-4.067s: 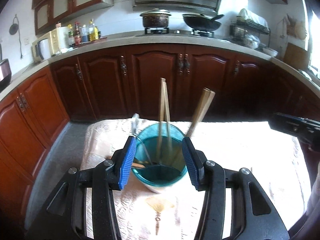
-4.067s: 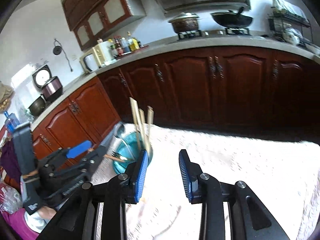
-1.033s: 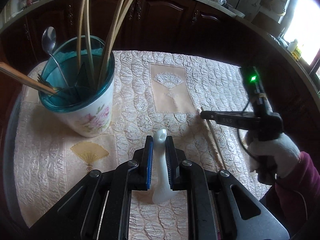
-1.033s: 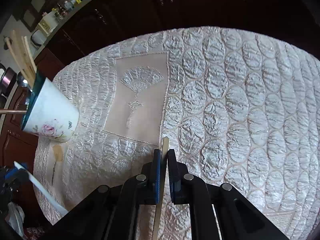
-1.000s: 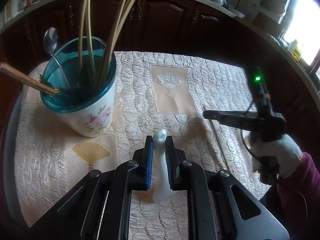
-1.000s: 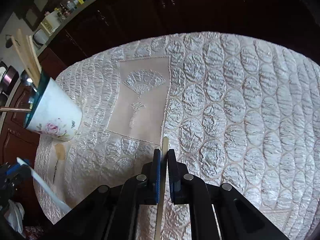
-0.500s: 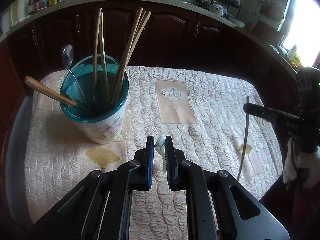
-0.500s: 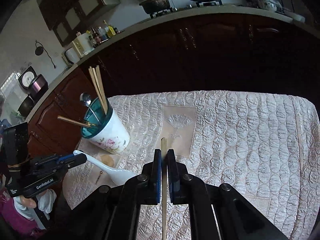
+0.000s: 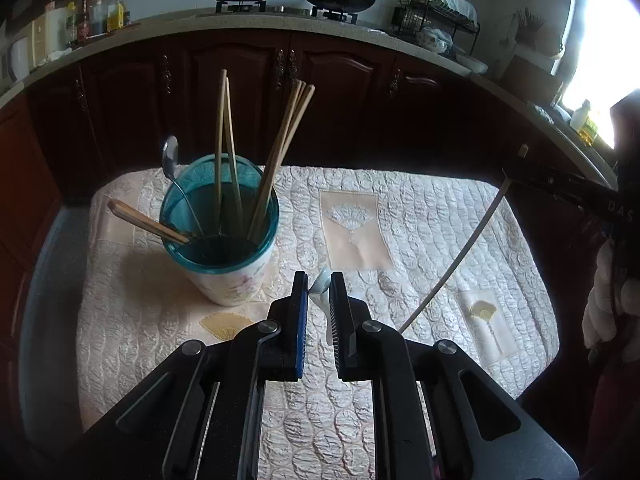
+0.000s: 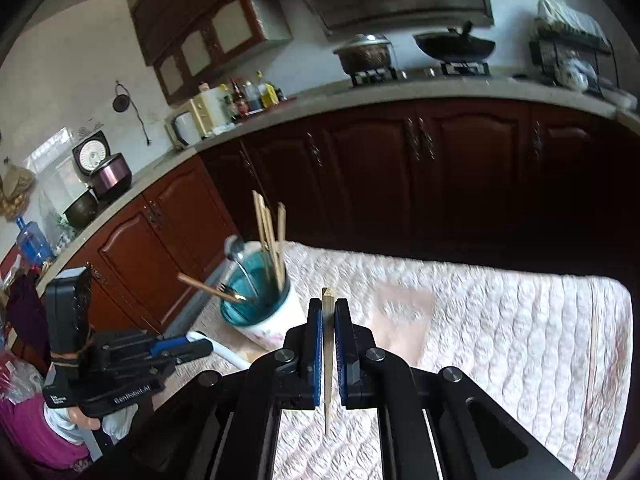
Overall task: Organize utensils
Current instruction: 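Lift the ceramic spoon and chopstick and carry both toward the floral cup, then lower the ceramic spoon into the cup with the left tool while the right tool drops its chopstick in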
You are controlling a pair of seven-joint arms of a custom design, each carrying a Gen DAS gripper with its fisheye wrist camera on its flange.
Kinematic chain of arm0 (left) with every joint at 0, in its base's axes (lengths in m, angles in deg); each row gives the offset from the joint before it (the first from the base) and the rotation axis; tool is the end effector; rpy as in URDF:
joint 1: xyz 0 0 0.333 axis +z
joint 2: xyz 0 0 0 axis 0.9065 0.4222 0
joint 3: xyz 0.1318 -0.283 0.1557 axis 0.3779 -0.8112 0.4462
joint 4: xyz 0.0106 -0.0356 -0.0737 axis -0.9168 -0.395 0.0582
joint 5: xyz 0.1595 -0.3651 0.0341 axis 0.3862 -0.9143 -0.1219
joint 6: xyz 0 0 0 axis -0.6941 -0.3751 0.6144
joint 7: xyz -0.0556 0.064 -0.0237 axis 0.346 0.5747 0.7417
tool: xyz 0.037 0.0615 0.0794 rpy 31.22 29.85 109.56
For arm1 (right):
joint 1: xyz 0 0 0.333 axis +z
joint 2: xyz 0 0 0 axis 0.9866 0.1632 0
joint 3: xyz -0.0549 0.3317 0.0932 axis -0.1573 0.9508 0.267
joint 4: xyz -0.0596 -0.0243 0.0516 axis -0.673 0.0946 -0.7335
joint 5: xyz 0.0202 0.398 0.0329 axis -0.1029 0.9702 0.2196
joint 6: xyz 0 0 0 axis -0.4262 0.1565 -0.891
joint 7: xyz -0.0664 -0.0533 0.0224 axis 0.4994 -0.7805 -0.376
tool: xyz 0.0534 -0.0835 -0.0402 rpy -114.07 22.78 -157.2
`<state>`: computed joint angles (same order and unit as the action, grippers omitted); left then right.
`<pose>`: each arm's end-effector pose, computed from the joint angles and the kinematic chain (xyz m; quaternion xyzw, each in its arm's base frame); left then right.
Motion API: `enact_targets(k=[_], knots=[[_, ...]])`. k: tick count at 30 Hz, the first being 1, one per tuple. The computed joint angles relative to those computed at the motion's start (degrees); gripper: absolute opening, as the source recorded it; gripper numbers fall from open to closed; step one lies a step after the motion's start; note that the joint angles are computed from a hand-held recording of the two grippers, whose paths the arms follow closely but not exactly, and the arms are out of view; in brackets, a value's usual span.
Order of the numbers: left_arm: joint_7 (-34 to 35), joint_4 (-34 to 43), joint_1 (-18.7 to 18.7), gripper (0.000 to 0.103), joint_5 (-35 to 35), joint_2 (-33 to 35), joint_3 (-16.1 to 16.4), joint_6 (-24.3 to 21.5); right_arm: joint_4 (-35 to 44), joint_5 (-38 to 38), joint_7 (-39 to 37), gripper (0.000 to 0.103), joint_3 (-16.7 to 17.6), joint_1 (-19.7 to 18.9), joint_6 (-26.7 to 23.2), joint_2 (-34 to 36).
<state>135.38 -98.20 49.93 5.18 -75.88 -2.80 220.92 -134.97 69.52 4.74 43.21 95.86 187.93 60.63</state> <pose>0.4911 -0.1745 0.5414 -0.5406 0.7559 -0.3470 0.1264 0.5129 0.0374 0.5547 -0.6820 0.5779 -0.1578 0.4194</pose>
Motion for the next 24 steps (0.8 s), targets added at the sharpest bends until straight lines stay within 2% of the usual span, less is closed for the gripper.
enact_targets(k=[9,16,24], knots=[[-1.0,1.1,0.9,0.009,1.2,-0.8,0.7,0.7,3.5,-1.3,-0.2,0.005,1.2,1.5,0.6,0.3],[-1.8,3.8,2.2,0.009,1.3,-0.1,1.6,1.1,7.7,-0.5,-1.0,0.005,2.2,2.6,1.2,3.2],[-11.7,9.0,7.0,0.009,9.6,4.2,-0.2,3.8,14.6,0.6,-1.8,0.005,5.1,2.5,2.8,8.5]])
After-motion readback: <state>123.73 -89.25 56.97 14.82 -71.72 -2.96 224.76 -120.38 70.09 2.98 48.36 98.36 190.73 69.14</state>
